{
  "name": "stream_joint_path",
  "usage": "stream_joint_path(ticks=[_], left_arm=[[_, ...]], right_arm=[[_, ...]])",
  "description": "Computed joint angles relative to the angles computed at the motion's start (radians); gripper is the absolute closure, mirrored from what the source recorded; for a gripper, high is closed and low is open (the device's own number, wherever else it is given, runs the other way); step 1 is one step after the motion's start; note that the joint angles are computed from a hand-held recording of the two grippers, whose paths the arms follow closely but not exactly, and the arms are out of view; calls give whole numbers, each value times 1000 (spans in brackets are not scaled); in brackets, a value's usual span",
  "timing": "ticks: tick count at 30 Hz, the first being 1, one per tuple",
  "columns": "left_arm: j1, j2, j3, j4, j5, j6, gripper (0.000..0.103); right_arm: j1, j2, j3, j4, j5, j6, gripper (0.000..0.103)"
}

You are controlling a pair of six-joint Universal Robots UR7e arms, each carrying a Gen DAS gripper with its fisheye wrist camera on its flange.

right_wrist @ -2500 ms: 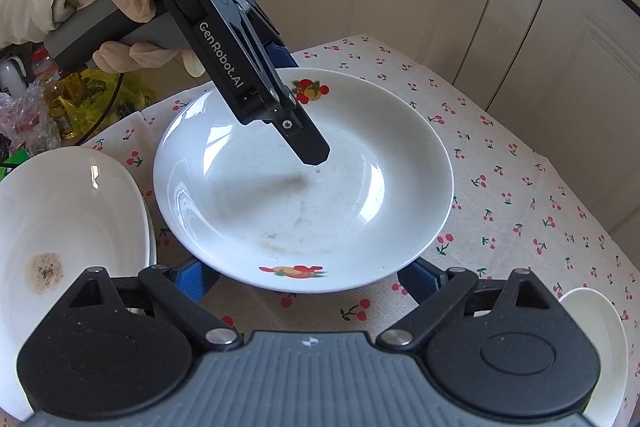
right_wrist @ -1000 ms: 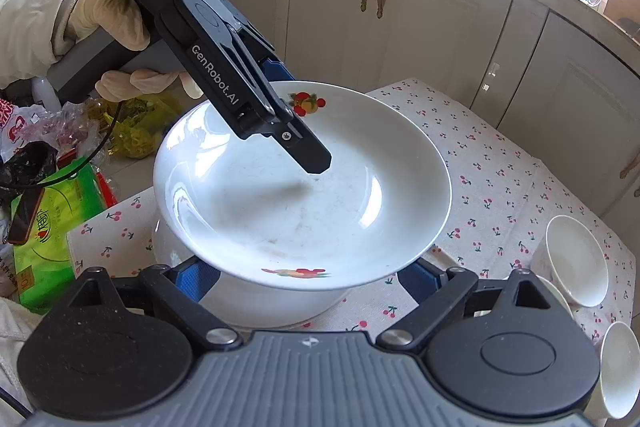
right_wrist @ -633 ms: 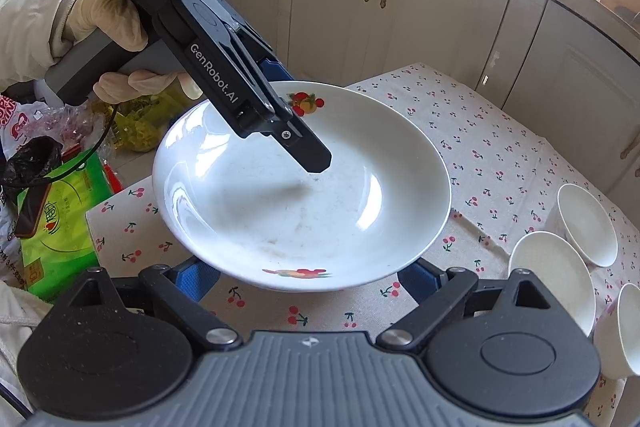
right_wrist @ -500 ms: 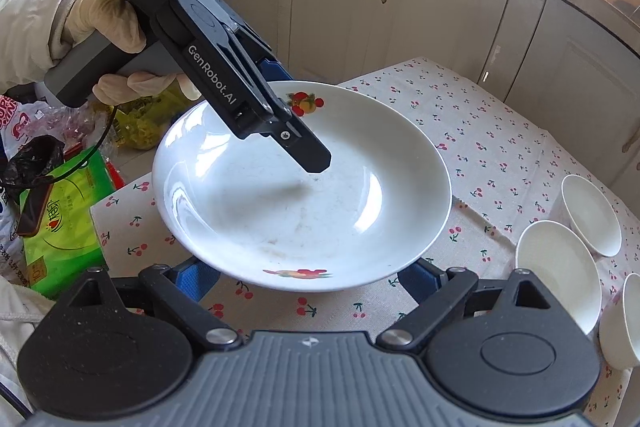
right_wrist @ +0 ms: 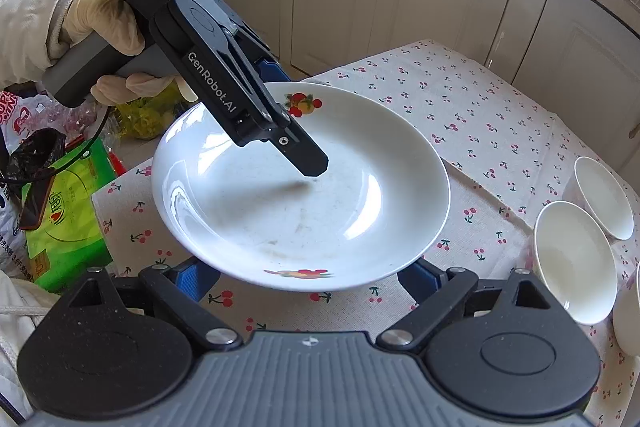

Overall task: Organize plates and bowls
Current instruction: 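Carry the fruit-decal plate with the left gripper over the stained plate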

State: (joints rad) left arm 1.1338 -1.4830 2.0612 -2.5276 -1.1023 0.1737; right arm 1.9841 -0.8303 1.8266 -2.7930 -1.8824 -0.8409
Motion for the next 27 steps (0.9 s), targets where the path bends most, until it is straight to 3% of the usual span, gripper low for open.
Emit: stream_joint_path(ticks=[27], left_arm=[[26, 32, -57, 106, 8, -17, 20]], right_arm=[[16, 23, -42, 62, -43, 10, 6]])
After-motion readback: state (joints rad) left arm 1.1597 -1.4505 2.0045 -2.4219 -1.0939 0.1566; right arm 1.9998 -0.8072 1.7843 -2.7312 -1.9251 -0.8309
